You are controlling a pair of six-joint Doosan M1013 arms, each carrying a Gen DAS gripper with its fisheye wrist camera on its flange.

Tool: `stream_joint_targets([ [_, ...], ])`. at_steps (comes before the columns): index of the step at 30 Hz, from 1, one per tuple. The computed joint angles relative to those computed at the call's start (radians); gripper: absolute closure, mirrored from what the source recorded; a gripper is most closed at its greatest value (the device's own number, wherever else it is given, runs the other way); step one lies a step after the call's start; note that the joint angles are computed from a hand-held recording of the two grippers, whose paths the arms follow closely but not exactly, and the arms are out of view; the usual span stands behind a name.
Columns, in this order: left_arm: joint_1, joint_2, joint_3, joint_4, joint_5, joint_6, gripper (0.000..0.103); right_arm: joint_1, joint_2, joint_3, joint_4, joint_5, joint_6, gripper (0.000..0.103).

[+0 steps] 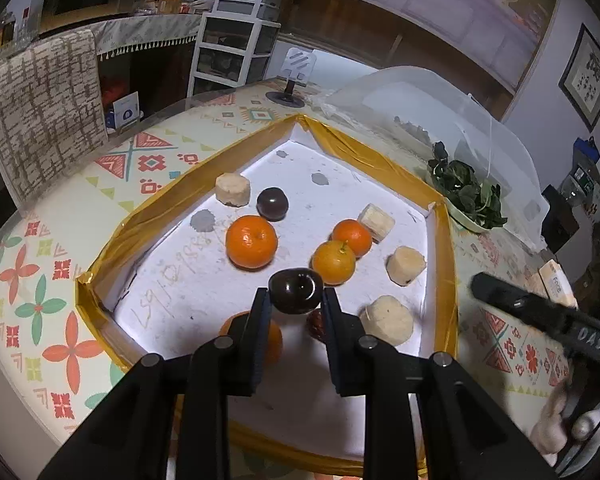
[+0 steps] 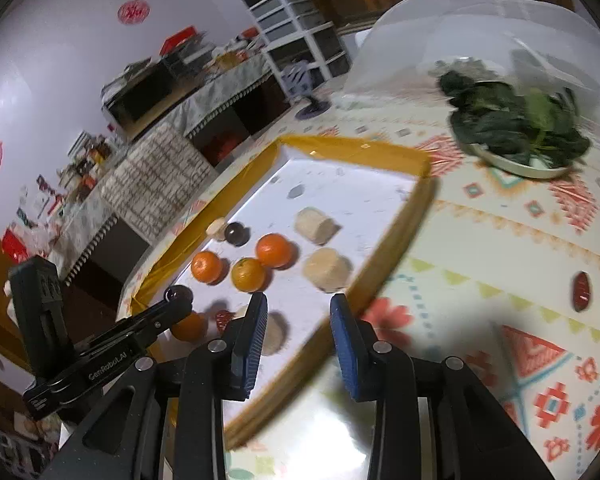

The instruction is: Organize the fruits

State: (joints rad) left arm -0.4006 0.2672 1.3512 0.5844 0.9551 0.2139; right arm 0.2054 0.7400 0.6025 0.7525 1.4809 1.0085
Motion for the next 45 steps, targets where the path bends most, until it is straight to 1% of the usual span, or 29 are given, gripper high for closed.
stream_joint_targets([
  [3, 0.009, -0.006, 0.009, -0.015, -0.03, -0.003, 0.07, 0.016, 0.011, -0.013, -0.022, 0.011, 0.005, 0.068],
  [4, 0.01, -0.008, 0.012, -0.014, -0.035, -0.007, 0.059, 0.016, 0.018, -0.025, -0.022, 0.024, 0.009, 0.068],
  [5, 0.01, -0.011, 0.015, -0.009, -0.039, -0.016, 0.051, 0.018, 0.024, -0.032, -0.021, 0.033, 0.016, 0.068],
  [8, 0.011, -0.022, 0.026, 0.005, -0.06, -0.032, 0.049, 0.015, 0.053, -0.069, 0.015, 0.08, 0.065, 0.068],
  [11, 0.011, -0.026, 0.025, 0.014, -0.066, -0.039, 0.049, 0.008, 0.071, -0.09, 0.059, 0.105, 0.102, 0.068],
  [13, 0.011, -0.025, 0.023, 0.013, -0.069, -0.035, 0.047, 0.004, 0.07, -0.089, 0.067, 0.104, 0.103, 0.068],
  [14, 0.011, -0.024, 0.02, 0.009, -0.069, -0.028, 0.044, 0.001, 0.063, -0.08, 0.065, 0.092, 0.101, 0.068],
  [18, 0.007, -0.022, 0.009, -0.004, -0.066, -0.009, 0.036, -0.033, 0.019, -0.018, 0.066, 0.004, 0.067, 0.068],
  [20, 0.001, -0.022, 0.003, 0.004, -0.056, -0.001, 0.029, -0.066, -0.006, 0.012, 0.042, -0.061, 0.059, 0.068],
  [22, -0.007, -0.02, -0.007, 0.015, -0.047, 0.008, 0.024, -0.096, -0.025, 0.036, 0.009, -0.127, 0.064, 0.068],
  [23, -0.011, -0.018, -0.013, 0.021, -0.045, 0.015, 0.022, -0.116, -0.038, 0.051, -0.037, -0.183, 0.079, 0.066],
  [24, -0.017, -0.014, -0.021, 0.025, -0.045, 0.026, 0.021, -0.128, -0.042, 0.053, -0.086, -0.22, 0.099, 0.061],
  [25, -0.021, -0.011, -0.029, 0.024, -0.045, 0.038, 0.018, -0.138, -0.048, 0.06, -0.147, -0.264, 0.123, 0.059],
  [26, -0.025, -0.006, -0.038, 0.021, -0.049, 0.051, 0.017, -0.149, -0.052, 0.063, -0.258, -0.336, 0.17, 0.055],
  [27, -0.029, -0.001, -0.046, 0.014, -0.06, 0.065, 0.017, -0.154, -0.046, 0.053, -0.326, -0.363, 0.209, 0.052],
  [28, -0.031, 0.002, -0.051, 0.008, -0.068, 0.072, 0.017, -0.16, -0.033, 0.033, -0.387, -0.376, 0.247, 0.051],
  [29, -0.033, 0.006, -0.057, -0.001, -0.078, 0.081, 0.017, -0.169, -0.003, -0.016, -0.458, -0.36, 0.296, 0.051],
  [30, -0.034, 0.012, -0.066, -0.013, -0.08, 0.093, 0.017, -0.174, 0.021, -0.056, -0.485, -0.336, 0.326, 0.051],
  [31, -0.036, 0.017, -0.073, -0.02, -0.078, 0.1, 0.017, -0.18, 0.055, -0.112, -0.502, -0.292, 0.35, 0.051],
  [33, -0.042, 0.026, -0.086, -0.026, -0.065, 0.107, 0.017, -0.184, 0.104, -0.192, -0.512, -0.227, 0.368, 0.051],
  [37, -0.048, 0.028, -0.096, -0.01, -0.037, 0.088, 0.017, -0.183, 0.169, -0.294, -0.523, -0.133, 0.389, 0.051],
  [38, -0.049, 0.026, -0.095, -0.004, -0.032, 0.082, 0.017, -0.181, 0.178, -0.304, -0.525, -0.12, 0.397, 0.056],
  [39, -0.049, 0.023, -0.093, 0.001, -0.03, 0.075, 0.017, -0.183, 0.171, -0.288, -0.516, -0.134, 0.399, 0.069],
  [41, -0.051, 0.02, -0.09, 0.013, -0.025, 0.064, 0.017, -0.186, 0.145, -0.24, -0.491, -0.179, 0.401, 0.069],
  [43, -0.048, 0.017, -0.086, 0.012, -0.027, 0.062, 0.017, -0.188, 0.124, -0.202, -0.479, -0.209, 0.386, 0.069],
  [45, -0.044, 0.012, -0.077, 0.018, -0.03, 0.048, 0.017, -0.19, 0.095, -0.162, -0.426, -0.226, 0.366, 0.069],
])
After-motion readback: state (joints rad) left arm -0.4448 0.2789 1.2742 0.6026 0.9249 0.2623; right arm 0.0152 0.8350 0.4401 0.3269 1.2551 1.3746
